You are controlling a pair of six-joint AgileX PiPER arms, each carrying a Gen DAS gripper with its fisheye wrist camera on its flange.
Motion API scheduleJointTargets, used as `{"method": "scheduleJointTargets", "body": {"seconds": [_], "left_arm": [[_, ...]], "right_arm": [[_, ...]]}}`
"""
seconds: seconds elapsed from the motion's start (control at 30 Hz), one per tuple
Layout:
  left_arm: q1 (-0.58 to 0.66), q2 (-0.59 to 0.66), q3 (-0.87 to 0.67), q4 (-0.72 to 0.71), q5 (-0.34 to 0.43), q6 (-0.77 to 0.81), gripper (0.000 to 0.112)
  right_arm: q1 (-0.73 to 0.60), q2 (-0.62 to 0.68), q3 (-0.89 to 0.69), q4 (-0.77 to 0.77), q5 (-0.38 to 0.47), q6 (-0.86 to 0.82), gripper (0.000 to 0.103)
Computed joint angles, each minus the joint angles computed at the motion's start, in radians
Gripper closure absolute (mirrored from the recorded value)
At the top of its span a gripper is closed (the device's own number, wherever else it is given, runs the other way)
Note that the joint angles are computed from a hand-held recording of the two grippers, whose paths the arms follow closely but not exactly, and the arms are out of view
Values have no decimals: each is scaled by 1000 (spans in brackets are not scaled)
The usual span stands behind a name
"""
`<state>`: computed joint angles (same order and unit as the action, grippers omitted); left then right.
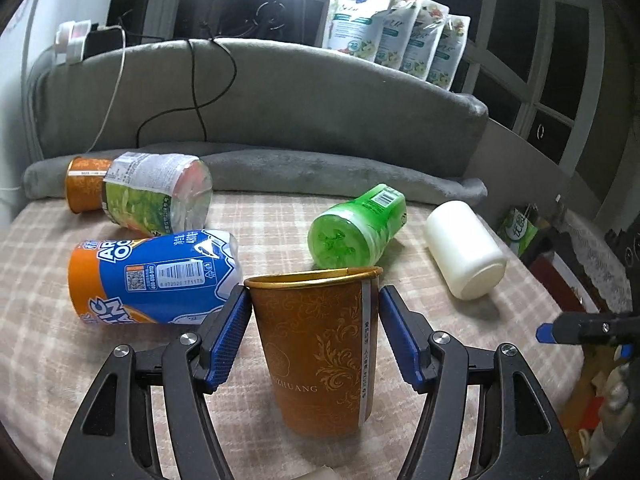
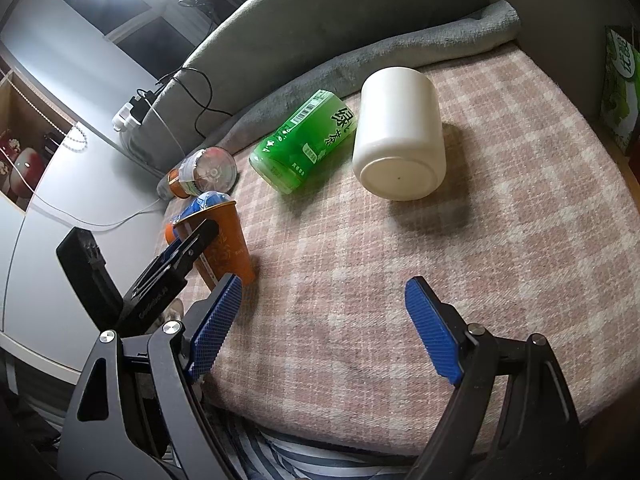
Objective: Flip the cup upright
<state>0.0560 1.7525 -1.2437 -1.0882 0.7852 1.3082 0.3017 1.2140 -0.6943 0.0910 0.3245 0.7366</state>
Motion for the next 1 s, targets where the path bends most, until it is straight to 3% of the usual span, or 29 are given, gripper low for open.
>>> {"method": "scheduleJointTargets", "body": {"seconds": [0.43,0.67,1.0], "left_arm": [[51,-48,15,63,106,-27,47],[80,-38,-14,99,208,-66,47],[99,-35,-26,125,289,-75,47]], "right_arm": [[51,6,-9,-100,-6,115,17],[96,0,-17,-224,2,254,17],[158,20,-45,-403,26,436,17]]}}
